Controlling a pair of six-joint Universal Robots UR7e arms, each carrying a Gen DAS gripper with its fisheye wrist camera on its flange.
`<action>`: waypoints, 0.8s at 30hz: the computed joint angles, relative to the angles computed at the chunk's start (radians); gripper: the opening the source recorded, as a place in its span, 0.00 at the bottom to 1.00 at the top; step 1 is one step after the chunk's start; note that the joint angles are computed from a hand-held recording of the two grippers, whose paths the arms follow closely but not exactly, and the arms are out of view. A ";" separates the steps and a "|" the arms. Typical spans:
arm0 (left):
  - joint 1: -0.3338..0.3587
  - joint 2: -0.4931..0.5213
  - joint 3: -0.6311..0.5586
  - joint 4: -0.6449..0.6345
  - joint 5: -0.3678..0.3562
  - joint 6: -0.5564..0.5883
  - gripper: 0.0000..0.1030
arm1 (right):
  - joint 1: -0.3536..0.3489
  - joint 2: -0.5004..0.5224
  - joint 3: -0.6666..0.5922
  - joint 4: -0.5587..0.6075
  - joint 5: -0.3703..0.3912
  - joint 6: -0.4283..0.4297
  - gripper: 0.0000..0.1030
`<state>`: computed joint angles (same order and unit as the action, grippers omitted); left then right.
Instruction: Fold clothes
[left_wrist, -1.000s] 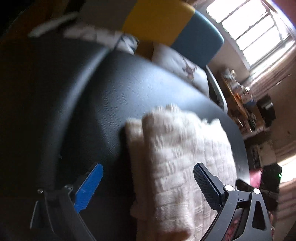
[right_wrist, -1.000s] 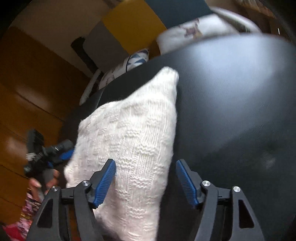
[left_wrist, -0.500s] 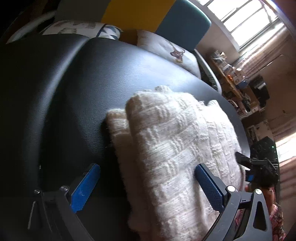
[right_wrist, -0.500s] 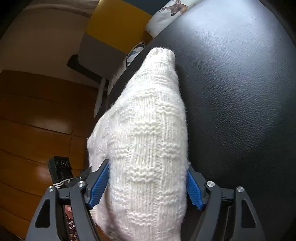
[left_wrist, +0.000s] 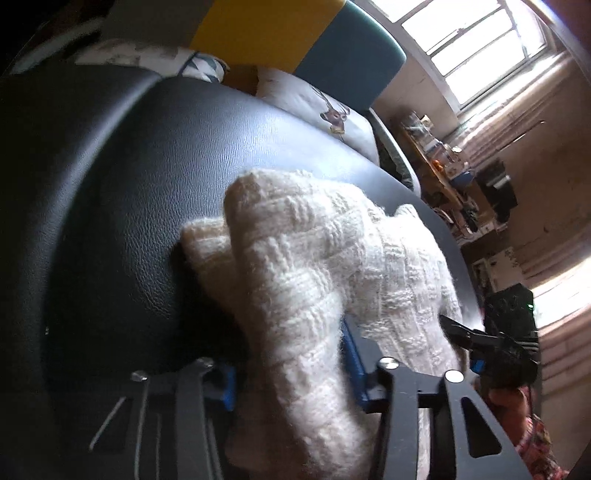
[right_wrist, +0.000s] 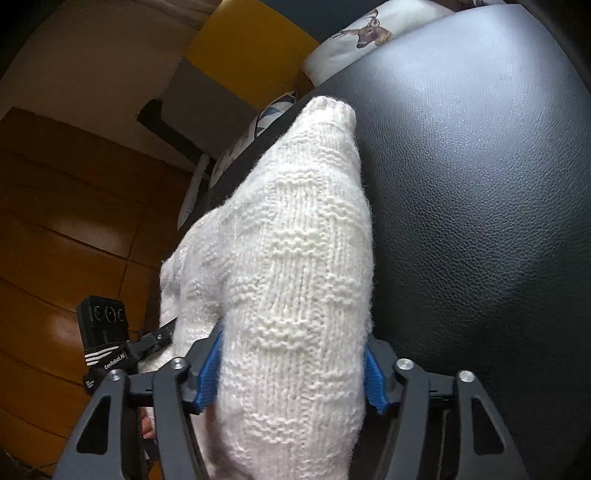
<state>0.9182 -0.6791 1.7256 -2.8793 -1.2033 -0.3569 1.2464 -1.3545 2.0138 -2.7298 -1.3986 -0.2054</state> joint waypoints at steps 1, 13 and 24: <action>-0.019 0.000 0.000 0.006 0.029 0.009 0.34 | -0.001 -0.005 0.008 -0.009 0.009 0.010 0.55; -0.153 0.108 -0.170 0.102 -0.015 0.093 0.30 | -0.088 -0.285 0.103 0.001 0.149 -0.063 0.49; -0.249 0.505 -0.708 0.382 -0.146 0.140 0.30 | -0.413 -0.595 0.134 0.066 0.265 -0.116 0.49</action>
<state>0.6690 -0.1739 1.0176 -2.4973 -1.3496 -0.2171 0.8335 -1.9498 2.1479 -2.6635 -1.1338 -0.3217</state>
